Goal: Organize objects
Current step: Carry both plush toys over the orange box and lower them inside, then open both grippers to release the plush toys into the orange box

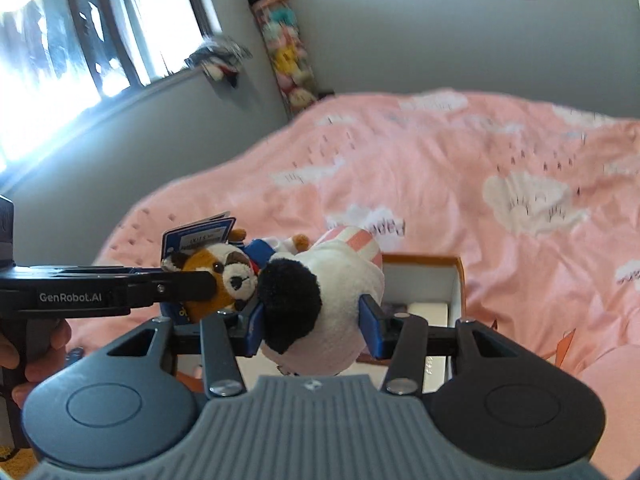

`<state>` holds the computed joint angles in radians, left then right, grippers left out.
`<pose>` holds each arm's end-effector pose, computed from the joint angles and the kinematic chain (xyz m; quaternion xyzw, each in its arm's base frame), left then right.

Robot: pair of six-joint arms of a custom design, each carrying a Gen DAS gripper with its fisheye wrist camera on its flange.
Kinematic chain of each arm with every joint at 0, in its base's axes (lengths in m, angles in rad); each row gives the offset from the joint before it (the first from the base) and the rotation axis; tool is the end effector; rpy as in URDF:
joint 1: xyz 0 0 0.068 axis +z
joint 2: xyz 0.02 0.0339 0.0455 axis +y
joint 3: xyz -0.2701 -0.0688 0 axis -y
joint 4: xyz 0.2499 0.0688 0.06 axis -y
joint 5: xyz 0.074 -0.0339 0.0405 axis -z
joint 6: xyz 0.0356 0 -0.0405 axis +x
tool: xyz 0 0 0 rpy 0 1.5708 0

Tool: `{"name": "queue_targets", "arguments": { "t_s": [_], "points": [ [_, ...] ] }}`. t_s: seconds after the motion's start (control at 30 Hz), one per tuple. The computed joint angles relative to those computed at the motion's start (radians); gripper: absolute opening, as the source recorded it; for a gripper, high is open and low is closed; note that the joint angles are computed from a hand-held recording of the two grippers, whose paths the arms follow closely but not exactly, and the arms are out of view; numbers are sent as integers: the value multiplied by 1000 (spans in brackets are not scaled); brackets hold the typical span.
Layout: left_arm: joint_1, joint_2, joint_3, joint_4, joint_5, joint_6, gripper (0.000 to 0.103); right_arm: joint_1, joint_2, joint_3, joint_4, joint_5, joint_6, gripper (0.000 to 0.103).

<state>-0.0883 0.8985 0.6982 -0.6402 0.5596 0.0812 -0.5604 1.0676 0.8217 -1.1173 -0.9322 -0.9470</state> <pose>0.1758 -0.0345 0.2563 0.1743 0.8862 -0.2592 0.3423 0.1561 -0.0642 0.2543 -0.2164 0.8630 0.2626 0.3734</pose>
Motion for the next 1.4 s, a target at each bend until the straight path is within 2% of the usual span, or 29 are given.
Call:
{"name": "queue_targets", "arguments": {
  "t_s": [0.1, 0.27, 0.37, 0.53, 0.77, 0.93, 1.1, 1.3, 1.37, 1.4],
  "points": [
    [-3, 104, -26, 48, -18, 1, 44, 112, 61, -57, 163, 97, 132, 50],
    [-16, 214, -54, 67, -52, -7, 44, 190, 197, -109, 280, 211, 183, 50],
    [-28, 257, -72, 95, -83, -27, 44, 223, 249, -129, 329, 241, 199, 50],
    [-47, 303, -95, 133, -130, -80, 44, 274, 315, -129, 340, 284, 183, 50],
    [-68, 377, -83, 159, -132, -114, 45, 338, 343, -116, 388, 355, 223, 51],
    [-98, 462, -49, 117, -137, -107, 48, 375, 345, -111, 398, 408, 233, 57],
    [-67, 442, -55, 79, -104, -43, 49, 341, 335, -92, 357, 403, 193, 58],
    [9, 402, -15, 9, -37, 7, 49, 282, 297, -51, 269, 331, 121, 60],
    [17, 410, -7, 13, -36, 2, 49, 281, 286, -48, 274, 327, 133, 50],
    [17, 415, -7, 19, -40, -3, 48, 285, 287, -48, 276, 331, 138, 37]
  ]
}}
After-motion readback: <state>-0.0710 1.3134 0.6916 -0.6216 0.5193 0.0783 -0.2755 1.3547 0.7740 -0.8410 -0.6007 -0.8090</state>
